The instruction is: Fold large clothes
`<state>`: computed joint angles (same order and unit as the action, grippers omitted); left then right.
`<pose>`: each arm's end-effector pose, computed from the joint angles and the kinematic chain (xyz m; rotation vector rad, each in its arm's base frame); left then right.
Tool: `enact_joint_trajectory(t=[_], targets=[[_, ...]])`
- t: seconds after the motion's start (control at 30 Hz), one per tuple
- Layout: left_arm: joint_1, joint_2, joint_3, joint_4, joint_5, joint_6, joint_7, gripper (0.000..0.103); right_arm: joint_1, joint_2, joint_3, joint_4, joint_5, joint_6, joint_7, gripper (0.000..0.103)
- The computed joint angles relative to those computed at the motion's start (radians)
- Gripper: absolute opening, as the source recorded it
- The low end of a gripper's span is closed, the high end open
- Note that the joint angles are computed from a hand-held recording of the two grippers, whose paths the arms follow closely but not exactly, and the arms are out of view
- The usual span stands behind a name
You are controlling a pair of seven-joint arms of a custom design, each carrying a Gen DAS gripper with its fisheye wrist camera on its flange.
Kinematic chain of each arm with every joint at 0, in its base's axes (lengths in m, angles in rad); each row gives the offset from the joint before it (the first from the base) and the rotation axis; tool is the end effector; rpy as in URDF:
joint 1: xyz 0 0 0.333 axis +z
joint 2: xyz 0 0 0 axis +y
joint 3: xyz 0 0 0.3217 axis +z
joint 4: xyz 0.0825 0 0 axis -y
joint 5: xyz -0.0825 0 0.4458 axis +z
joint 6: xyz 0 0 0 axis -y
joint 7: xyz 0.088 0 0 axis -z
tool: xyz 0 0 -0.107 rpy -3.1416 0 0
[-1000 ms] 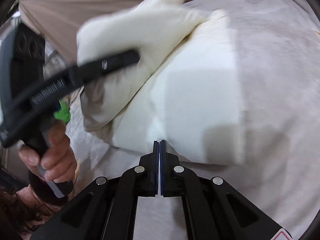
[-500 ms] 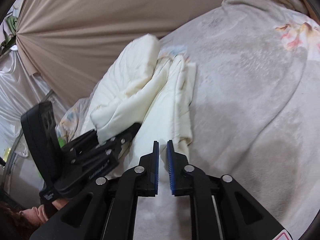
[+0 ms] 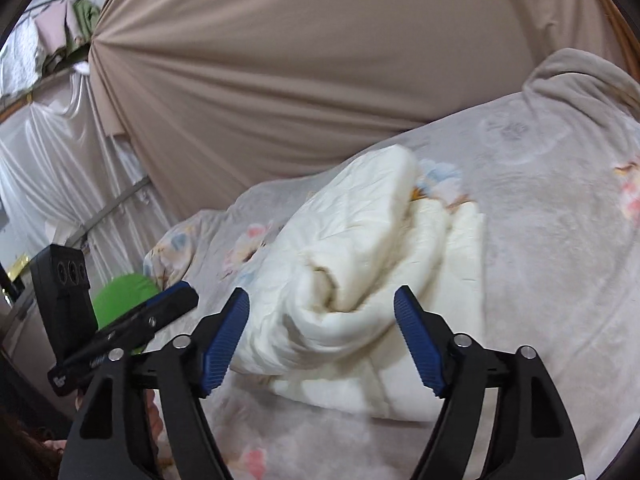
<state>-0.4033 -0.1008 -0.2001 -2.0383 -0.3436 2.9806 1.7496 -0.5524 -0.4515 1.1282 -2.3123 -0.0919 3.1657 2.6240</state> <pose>0.5305 -0.3427 0.5960 -1.2613 2.0895 -1.3158 0.4530 0.3674 0.5122 -1.3215 1.5957 -0.4655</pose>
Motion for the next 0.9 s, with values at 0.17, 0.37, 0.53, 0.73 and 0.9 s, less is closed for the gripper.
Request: enact_joint_trajectory(t=[0.17, 0.37, 0.53, 0.73, 0.9], targets=[[0.055, 0.037, -0.016, 0.029, 0.118, -0.040, -0.161, 0.087, -0.152, -0.010, 0.130, 0.121, -0.104, -0.211, 0.022, 0.022], [0.050, 0.098, -0.041, 0.100, 0.024, -0.072, -0.071, 0.087, 0.026, -0.179, -0.039, -0.066, -0.068, -0.099, 0.101, 0.012], [0.071, 0.227, -0.094, 0.212, 0.117, -0.237, -0.135, 0.087, 0.151, 0.004, -0.157, -0.183, -0.037, -0.090, 0.132, 0.010], [0.059, 0.245, -0.084, 0.173, 0.351, -0.159, -0.323, 0.089, 0.223, 0.057, -0.237, -0.185, -0.097, -0.088, 0.153, 0.012], [0.107, 0.204, -0.120, 0.167, 0.234, -0.165, -0.229, 0.083, 0.296, -0.064, -0.323, -0.208, -0.097, -0.091, 0.202, 0.019]])
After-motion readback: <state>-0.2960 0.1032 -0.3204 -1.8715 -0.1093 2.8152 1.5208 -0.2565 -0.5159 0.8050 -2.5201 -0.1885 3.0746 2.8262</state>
